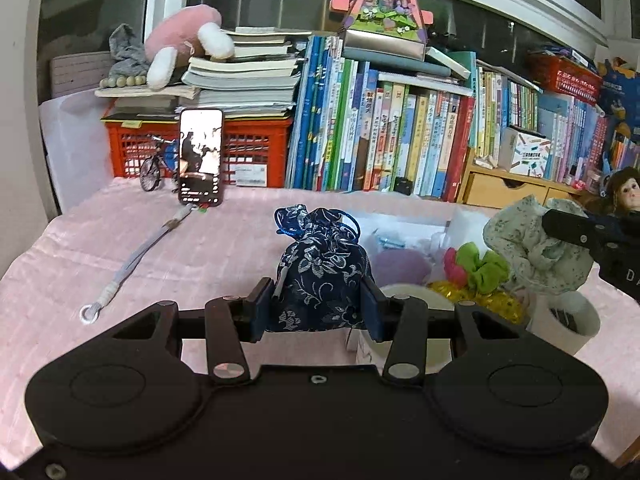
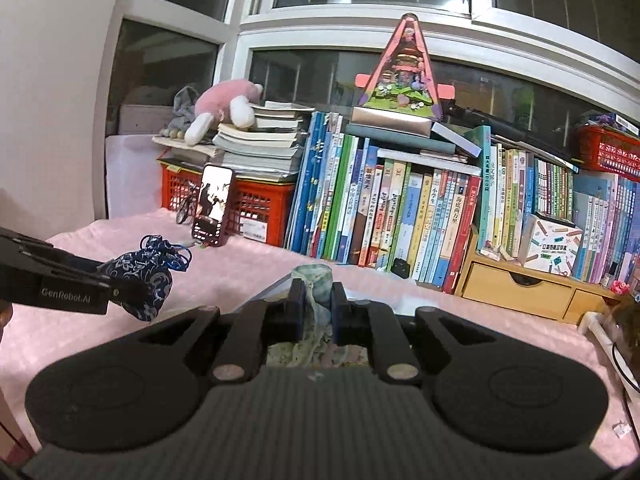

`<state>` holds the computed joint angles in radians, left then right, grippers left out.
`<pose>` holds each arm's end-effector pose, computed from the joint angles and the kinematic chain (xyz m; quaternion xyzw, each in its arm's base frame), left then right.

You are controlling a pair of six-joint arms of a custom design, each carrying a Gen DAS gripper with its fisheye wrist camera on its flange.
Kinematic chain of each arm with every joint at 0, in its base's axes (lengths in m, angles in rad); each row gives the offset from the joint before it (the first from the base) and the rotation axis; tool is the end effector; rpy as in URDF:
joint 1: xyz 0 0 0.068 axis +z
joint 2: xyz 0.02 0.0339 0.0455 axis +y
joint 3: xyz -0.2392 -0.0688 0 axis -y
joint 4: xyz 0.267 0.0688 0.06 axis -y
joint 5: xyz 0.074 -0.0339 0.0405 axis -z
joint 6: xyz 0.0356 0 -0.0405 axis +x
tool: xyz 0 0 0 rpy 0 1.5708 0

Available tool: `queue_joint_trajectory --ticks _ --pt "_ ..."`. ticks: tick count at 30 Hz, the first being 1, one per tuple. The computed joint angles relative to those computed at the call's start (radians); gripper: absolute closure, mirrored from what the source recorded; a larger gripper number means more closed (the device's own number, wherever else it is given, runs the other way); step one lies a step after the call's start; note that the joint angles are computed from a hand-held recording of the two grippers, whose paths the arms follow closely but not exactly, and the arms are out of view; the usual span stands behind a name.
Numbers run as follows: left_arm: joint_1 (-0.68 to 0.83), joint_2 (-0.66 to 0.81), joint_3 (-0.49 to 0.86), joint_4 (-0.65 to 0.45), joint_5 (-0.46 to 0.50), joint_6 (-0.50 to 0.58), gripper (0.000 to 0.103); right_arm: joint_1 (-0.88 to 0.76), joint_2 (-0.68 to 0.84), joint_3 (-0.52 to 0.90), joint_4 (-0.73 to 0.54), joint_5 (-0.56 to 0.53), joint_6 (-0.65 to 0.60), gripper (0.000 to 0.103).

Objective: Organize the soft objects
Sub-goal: 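Carry the pouch with left tool over the grey tray while right tool carries the cloth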

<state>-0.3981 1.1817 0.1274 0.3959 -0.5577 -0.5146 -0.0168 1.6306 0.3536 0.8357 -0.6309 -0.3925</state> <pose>0.1877 -0.0585 0.0685 -0.1713 0.8545 0.0352 0.4891 0.2623 0.0166 0.0702 -0.3131 0.7579 0.1532 0.5514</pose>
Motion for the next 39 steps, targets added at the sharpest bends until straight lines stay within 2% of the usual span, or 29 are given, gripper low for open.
queue_joint_trajectory --ticks 6,20,27,34,39 --pt "0.028 0.034 0.045 0.013 0.005 0.039 0.060 0.000 0.025 0.048 -0.028 0.009 0.025 0.086" --pt "0.089 0.161 0.220 -0.031 0.174 0.099 0.060 0.009 0.053 0.174 -0.152 0.019 0.066 0.086" --pt "0.115 0.241 0.350 -0.126 0.266 0.121 0.060 0.024 0.095 0.316 -0.279 0.028 0.119 0.086" --pt "0.176 0.368 0.518 -0.279 0.433 0.125 0.060 0.045 0.175 0.447 -0.389 0.042 0.142 0.086" --pt "0.207 0.475 0.639 -0.377 0.514 0.120 0.060 0.067 0.238 0.543 -0.478 0.061 0.153 0.086"
